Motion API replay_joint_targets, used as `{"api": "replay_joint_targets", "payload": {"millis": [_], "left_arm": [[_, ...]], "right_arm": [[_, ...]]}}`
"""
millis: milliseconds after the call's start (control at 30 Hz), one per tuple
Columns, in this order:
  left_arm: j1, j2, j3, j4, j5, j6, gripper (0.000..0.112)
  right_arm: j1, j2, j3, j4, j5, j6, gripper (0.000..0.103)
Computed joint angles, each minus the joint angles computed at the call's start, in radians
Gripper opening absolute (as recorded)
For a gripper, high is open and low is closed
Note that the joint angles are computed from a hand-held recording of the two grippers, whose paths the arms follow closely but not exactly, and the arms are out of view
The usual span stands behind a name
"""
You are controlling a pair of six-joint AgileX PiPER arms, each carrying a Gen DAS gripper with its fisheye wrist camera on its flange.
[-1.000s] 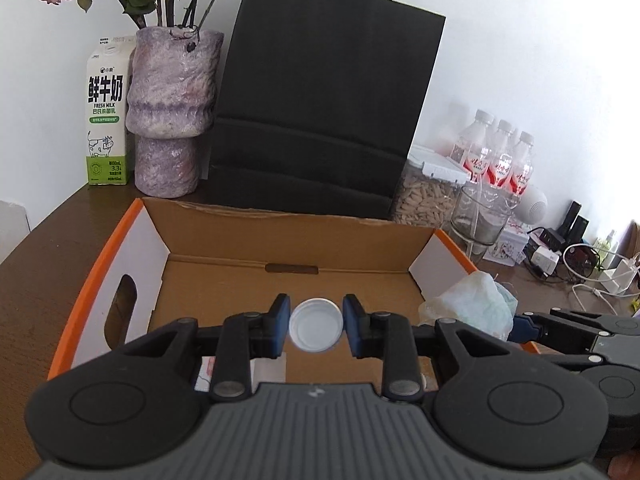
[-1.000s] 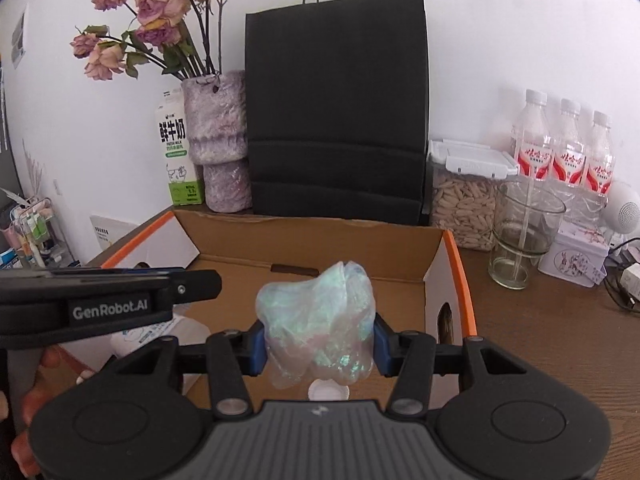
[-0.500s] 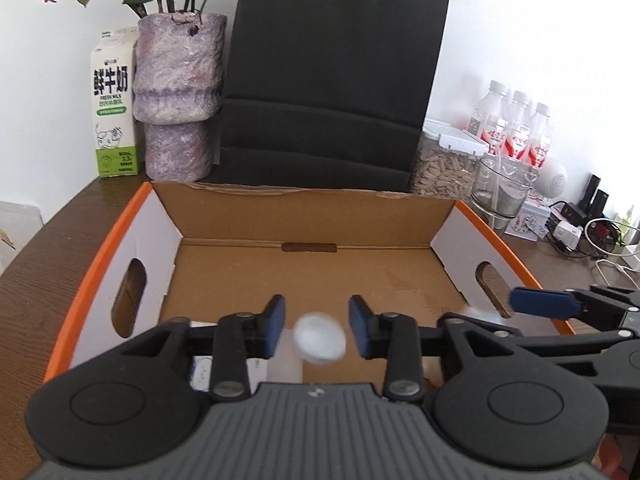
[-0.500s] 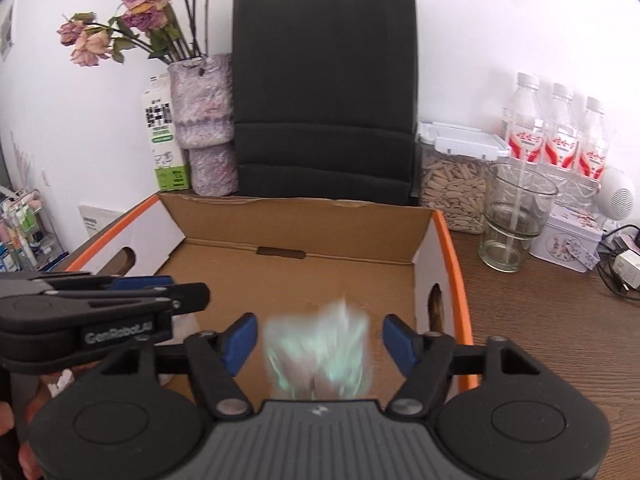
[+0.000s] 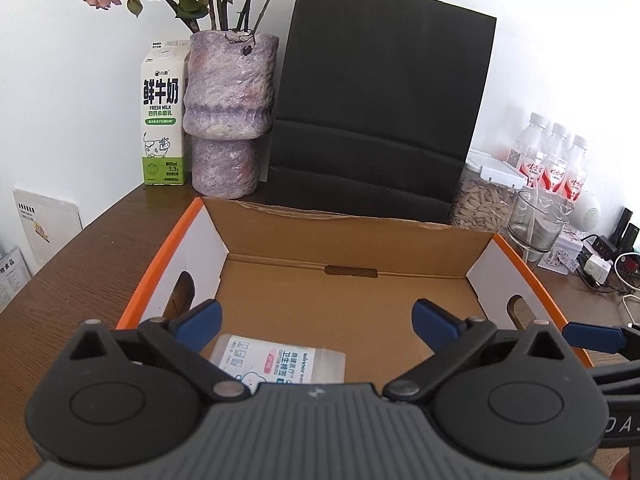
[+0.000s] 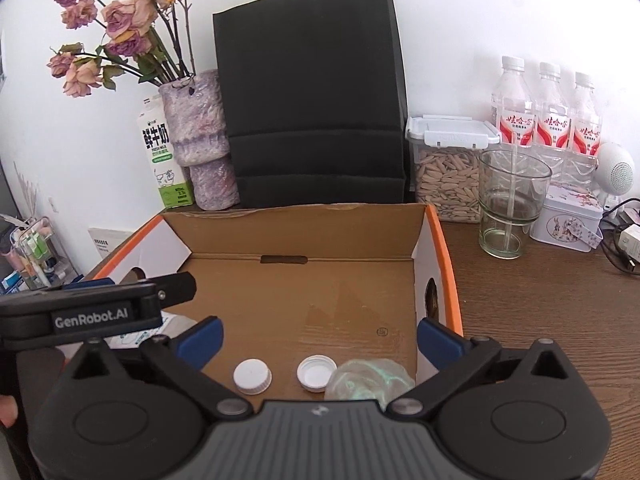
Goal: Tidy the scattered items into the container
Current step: 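Carry the cap and bag over the box and release both inside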
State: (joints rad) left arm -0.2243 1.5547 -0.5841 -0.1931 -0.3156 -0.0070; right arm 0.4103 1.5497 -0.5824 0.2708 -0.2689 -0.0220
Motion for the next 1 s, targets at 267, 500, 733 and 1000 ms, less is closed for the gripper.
{"api": "replay_joint_targets", "payload": {"millis": [267,500,733,1000], "left_arm": [[0.004,-0.027,0.02,-0.007,-0.01,0.01,0.103],[0.019,-0.095,0.068,0.032,-0.024,-0.019,0.103],[0.021,-0.198,0.133,0.085,-0.018,-0.053,0.103],[0.027,-0.337,0.212,0.135,0.005,-0.089,0.103]], "right_arm": [[0.01,-0.034,0.018,0.047,-0.014,-0.047,0.103],[0.031,-0.094,0.053,0.138,-0.027,-0.142,0.103],[0.066,-0.186,0.112,0.316,-0.054,-0.309,0.103],[0.119,-0.312,0.19,0.508,-0.077,-0.478,0.103]]}}
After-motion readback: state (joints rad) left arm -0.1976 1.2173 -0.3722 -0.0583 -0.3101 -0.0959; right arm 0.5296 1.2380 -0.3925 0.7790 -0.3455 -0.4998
